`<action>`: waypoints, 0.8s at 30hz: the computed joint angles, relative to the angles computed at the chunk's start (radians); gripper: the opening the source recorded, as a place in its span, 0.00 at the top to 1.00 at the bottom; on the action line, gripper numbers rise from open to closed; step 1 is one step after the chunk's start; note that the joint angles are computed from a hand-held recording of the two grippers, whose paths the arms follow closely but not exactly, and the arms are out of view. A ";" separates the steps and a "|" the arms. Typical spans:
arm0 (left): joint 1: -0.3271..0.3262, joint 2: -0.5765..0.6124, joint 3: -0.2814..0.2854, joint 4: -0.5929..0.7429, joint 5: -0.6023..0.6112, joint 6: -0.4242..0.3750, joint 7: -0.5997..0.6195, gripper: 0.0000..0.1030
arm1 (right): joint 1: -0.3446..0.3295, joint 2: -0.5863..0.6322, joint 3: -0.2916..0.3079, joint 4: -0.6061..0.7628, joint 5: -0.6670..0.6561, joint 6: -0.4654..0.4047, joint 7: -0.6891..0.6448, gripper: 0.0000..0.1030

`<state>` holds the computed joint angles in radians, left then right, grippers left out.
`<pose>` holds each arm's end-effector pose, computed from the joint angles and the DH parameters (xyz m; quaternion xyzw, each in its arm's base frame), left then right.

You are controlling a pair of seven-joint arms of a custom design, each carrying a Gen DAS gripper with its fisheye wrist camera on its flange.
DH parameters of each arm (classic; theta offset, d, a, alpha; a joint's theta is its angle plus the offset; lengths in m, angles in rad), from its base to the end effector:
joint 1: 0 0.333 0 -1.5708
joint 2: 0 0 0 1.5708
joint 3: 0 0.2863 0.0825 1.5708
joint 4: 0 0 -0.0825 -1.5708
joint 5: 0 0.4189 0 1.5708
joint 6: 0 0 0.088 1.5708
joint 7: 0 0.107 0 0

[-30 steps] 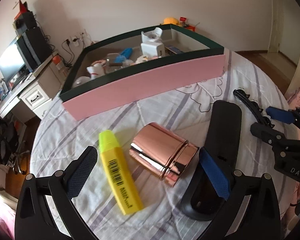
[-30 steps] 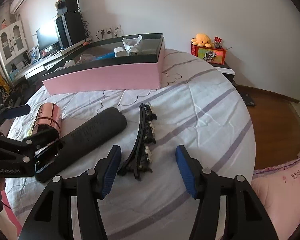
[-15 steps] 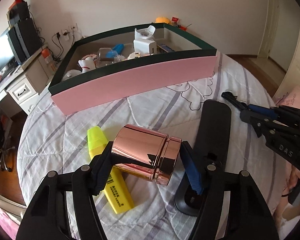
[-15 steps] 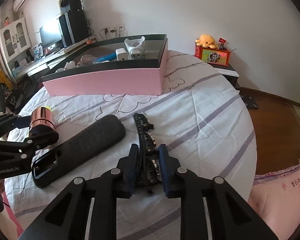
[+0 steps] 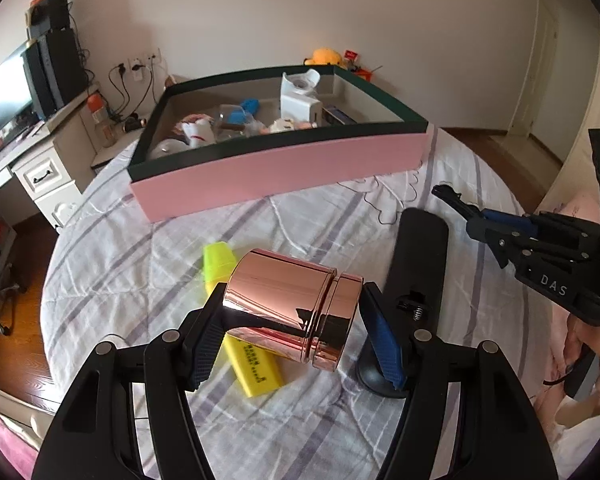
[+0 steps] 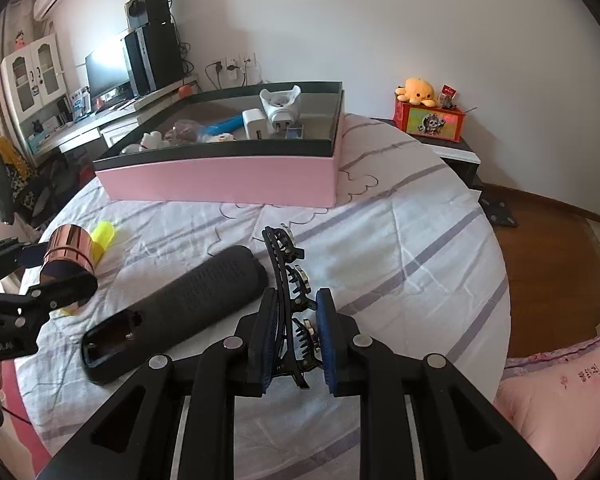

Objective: Organize rigid objects
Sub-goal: 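Carry cylinder into pink box with left tool while right tool drops clip strip in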

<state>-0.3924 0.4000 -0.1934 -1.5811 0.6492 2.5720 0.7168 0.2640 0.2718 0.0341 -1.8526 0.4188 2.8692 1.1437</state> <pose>0.6174 -0.3992 0.4356 -0.6139 0.7051 -0.2705 0.2297 0.6674 0.1796 0.4133 -0.7612 0.5271 -0.1818 0.3313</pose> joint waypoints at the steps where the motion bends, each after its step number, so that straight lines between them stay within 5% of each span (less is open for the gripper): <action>1: -0.002 -0.010 0.006 -0.010 0.009 0.006 -0.015 0.36 | -0.001 -0.004 0.003 -0.001 0.005 0.006 -0.004 0.81; 14: 0.015 -0.028 0.023 0.040 0.072 0.027 -0.014 0.36 | 0.007 -0.010 0.022 0.094 0.022 -0.011 -0.066 0.81; 24: 0.045 0.212 0.019 0.436 -0.077 -0.059 0.258 0.36 | 0.039 0.197 -0.009 0.432 -0.081 -0.140 -0.022 0.81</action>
